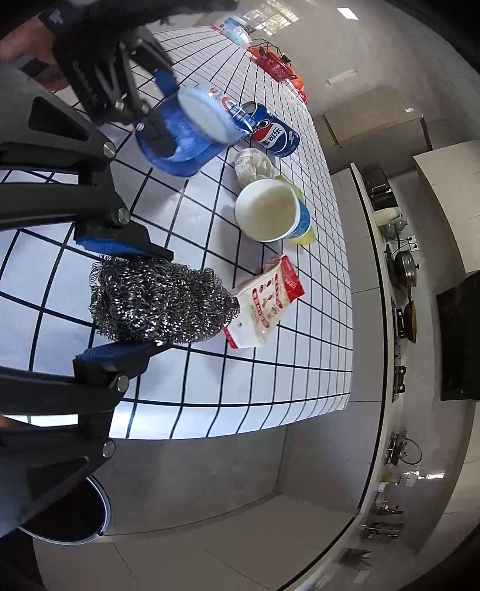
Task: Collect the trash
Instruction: 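Grasp the steel scrubber with the right gripper while the left grasps the blue tub, then carry the steel scrubber and blue tub over the black bin with both grippers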
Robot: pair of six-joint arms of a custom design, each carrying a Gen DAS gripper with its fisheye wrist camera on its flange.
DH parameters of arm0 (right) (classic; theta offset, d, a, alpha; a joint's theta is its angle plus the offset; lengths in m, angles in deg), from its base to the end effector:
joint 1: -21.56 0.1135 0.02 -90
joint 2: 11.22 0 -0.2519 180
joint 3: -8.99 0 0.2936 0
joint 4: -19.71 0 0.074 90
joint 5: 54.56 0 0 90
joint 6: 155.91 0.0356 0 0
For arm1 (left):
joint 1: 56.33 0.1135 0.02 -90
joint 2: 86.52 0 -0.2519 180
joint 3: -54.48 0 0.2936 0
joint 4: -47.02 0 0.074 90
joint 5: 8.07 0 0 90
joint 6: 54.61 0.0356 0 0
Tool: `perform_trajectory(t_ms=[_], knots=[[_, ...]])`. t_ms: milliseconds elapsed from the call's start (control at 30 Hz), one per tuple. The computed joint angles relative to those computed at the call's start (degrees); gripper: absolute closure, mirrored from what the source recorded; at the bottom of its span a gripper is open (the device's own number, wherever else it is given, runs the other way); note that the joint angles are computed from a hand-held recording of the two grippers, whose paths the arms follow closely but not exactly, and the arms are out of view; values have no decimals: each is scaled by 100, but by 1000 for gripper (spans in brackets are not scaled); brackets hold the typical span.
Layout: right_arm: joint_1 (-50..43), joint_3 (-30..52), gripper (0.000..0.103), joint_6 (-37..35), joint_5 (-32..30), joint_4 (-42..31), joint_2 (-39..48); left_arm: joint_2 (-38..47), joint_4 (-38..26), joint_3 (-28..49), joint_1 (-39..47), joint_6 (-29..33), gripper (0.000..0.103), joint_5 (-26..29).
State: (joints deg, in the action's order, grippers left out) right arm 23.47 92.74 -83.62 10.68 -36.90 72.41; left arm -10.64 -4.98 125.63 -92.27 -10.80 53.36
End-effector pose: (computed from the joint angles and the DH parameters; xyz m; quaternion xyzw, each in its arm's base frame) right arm 0.3437 0.0264 0.2758 -0.2203 0.9111 0.1646 0.3071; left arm 0.2601 -0.1675 0.2456 -0.1533 0.9185 -0.0040 0.3645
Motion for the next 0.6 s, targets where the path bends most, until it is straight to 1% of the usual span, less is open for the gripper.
perform_trajectory(t_ms=[33,67,133,167,233,333,400,600], knots=[[9,-27,61,13,16,6,-4,49,-19,6,49,-35,24,106],[16,-63,61,29,29,25,-13,149,-96,63,114,-69,20,191],[17,-110,61,37,45,46,-9,229,-151,141,166,-119,17,205],[23,-124,61,40,62,53,3,227,-81,143,214,-60,17,229],[35,-142,61,42,102,63,23,175,105,75,325,57,23,400],[42,-154,61,31,135,34,-5,45,181,20,235,96,23,126],[28,-153,61,15,134,3,-52,-21,187,23,185,151,24,108],[-169,-102,61,-72,29,-171,-256,-8,-70,292,-157,67,24,-144]])
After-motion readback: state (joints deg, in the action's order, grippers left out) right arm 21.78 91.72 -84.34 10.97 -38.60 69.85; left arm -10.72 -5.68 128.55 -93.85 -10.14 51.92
